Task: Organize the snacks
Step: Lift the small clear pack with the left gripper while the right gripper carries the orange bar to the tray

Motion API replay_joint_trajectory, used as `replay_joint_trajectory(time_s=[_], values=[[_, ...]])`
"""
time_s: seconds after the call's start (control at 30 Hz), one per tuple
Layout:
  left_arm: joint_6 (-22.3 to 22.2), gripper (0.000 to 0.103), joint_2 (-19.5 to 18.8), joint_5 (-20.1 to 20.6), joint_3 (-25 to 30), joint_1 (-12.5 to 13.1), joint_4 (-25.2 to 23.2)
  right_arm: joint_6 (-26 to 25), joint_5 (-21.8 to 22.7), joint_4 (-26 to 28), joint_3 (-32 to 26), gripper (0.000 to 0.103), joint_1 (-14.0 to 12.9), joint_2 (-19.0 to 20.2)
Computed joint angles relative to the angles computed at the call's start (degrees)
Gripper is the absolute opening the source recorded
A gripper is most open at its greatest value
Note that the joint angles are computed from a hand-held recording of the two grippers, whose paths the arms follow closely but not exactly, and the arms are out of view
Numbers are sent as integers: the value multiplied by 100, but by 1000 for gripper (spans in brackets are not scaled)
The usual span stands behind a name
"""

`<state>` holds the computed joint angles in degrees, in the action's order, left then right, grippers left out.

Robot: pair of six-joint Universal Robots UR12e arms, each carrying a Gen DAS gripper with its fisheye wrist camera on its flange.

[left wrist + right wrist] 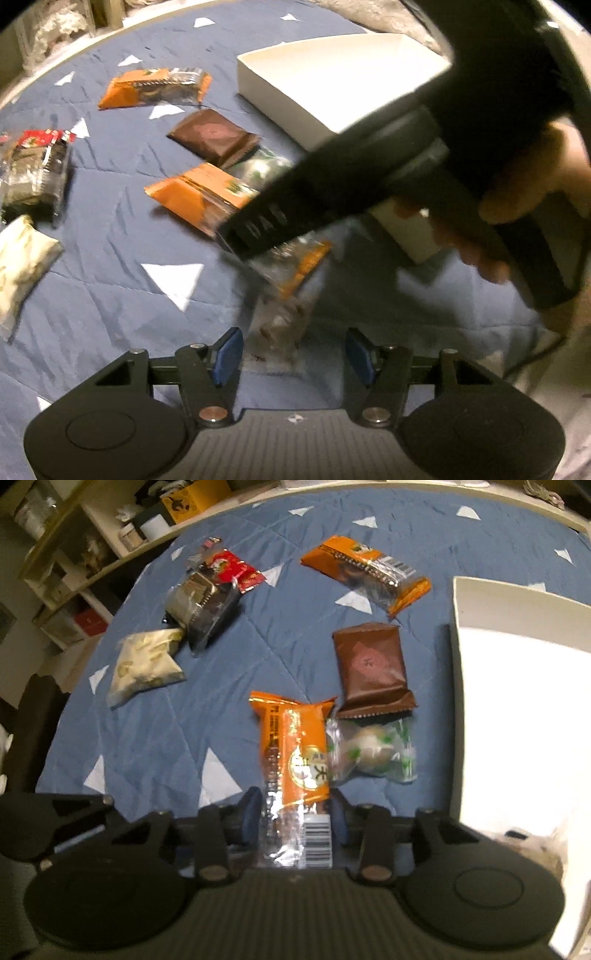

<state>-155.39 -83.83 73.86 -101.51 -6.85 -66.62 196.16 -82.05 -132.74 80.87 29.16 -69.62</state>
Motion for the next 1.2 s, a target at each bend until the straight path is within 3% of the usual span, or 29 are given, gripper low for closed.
replay_joint_trajectory(time_s=[0.23,0.47,0.63,0.67,0.7,0.97,1.2], values=[[-110,62,82,-357,-35,108,10,-42,216,-244,129,40,-70,-94],[-690,61,13,-383,-67,208,264,-86,192,-612,197,40,-77,-210],[-822,43,-159,-137,38,92,40,17,122,-861,263,40,-117,-307],[-871,35,-174,-121,42,77,63,40,98,-902,277,40,-122,-325],[-946,34,-176,-117,36,72,102,70,86,-946,295,40,-132,-346],[-1446,34,-40,-195,-111,53,830,215,37,-1240,470,40,-213,-513],[-2297,34,97,-43,-158,-63,1639,136,-222,-1379,644,40,-287,-767]])
